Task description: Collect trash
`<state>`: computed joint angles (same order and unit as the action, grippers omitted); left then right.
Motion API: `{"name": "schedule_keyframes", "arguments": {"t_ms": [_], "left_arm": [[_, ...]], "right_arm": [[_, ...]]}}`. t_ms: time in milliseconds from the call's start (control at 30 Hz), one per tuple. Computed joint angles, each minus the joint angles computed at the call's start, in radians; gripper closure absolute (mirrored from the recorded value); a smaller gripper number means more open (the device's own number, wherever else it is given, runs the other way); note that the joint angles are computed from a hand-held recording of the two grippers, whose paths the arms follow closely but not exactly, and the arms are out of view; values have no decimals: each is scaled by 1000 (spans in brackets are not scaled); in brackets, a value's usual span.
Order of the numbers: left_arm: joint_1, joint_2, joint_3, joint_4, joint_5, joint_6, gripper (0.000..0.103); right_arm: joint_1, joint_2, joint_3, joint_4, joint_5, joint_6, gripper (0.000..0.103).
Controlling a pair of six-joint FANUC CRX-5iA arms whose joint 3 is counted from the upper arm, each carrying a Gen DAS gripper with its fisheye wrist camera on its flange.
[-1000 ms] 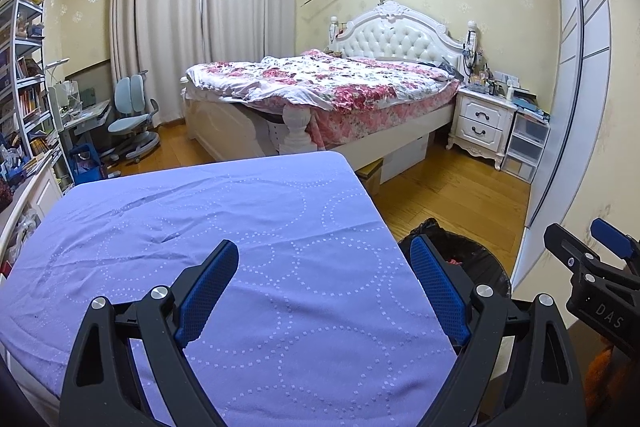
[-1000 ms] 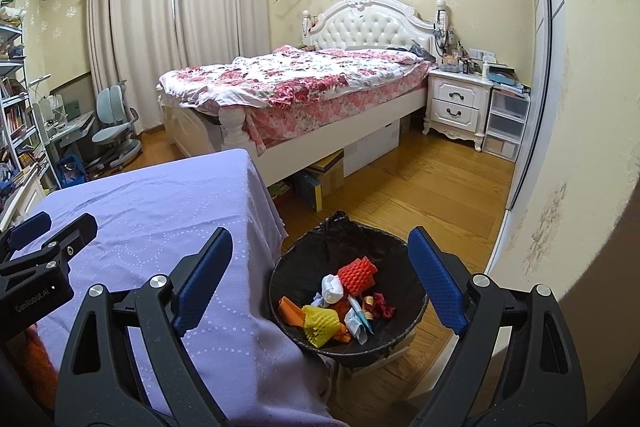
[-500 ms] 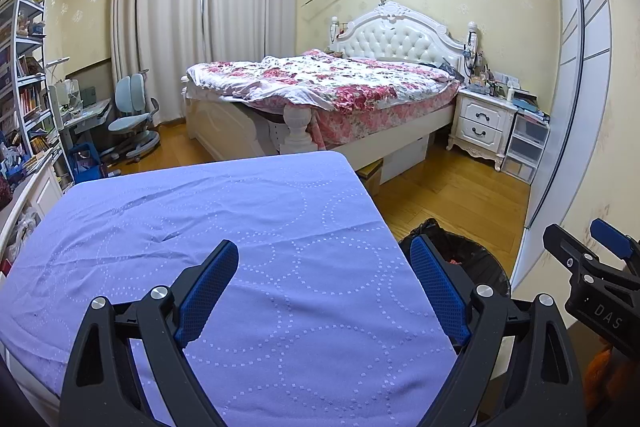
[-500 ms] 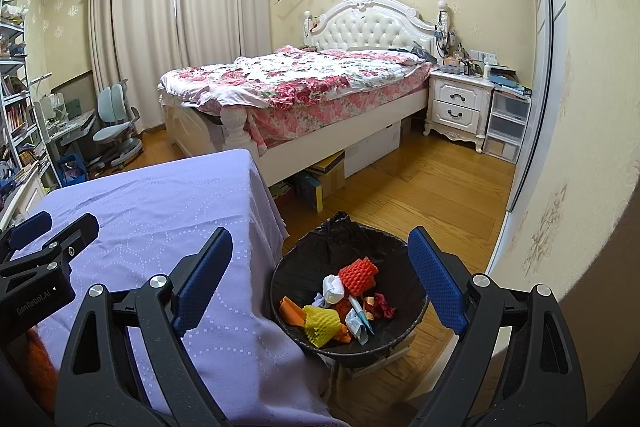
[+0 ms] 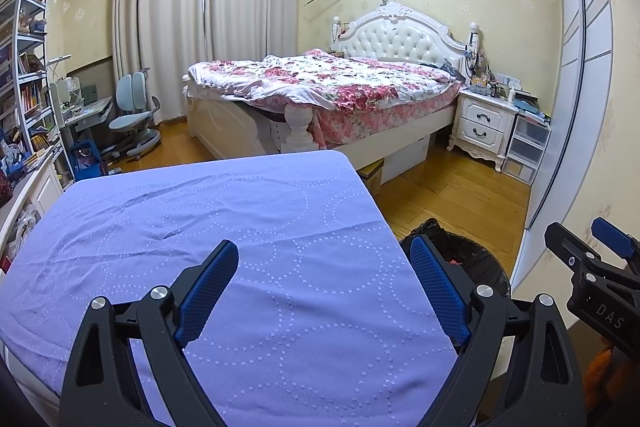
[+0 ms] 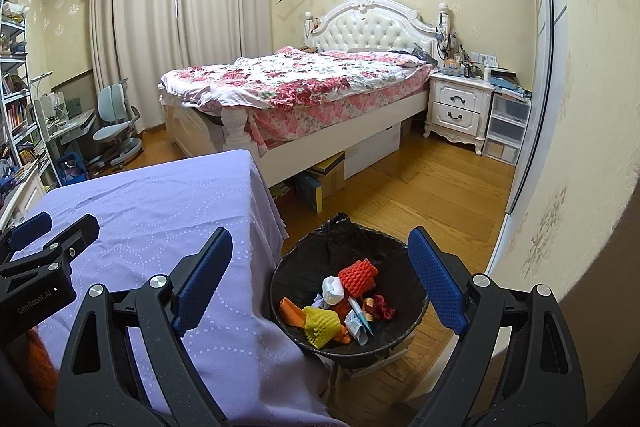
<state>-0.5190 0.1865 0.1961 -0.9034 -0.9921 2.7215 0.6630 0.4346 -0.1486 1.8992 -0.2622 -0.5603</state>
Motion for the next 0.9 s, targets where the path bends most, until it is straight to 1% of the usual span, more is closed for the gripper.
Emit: {"name": "schedule_keyframes", "arguments": {"t_ms": [900], "left_arm": [[0, -5, -8, -1, 1, 6, 15]], "right_arm": [[4, 0, 0, -4, -4, 5, 16]]}}
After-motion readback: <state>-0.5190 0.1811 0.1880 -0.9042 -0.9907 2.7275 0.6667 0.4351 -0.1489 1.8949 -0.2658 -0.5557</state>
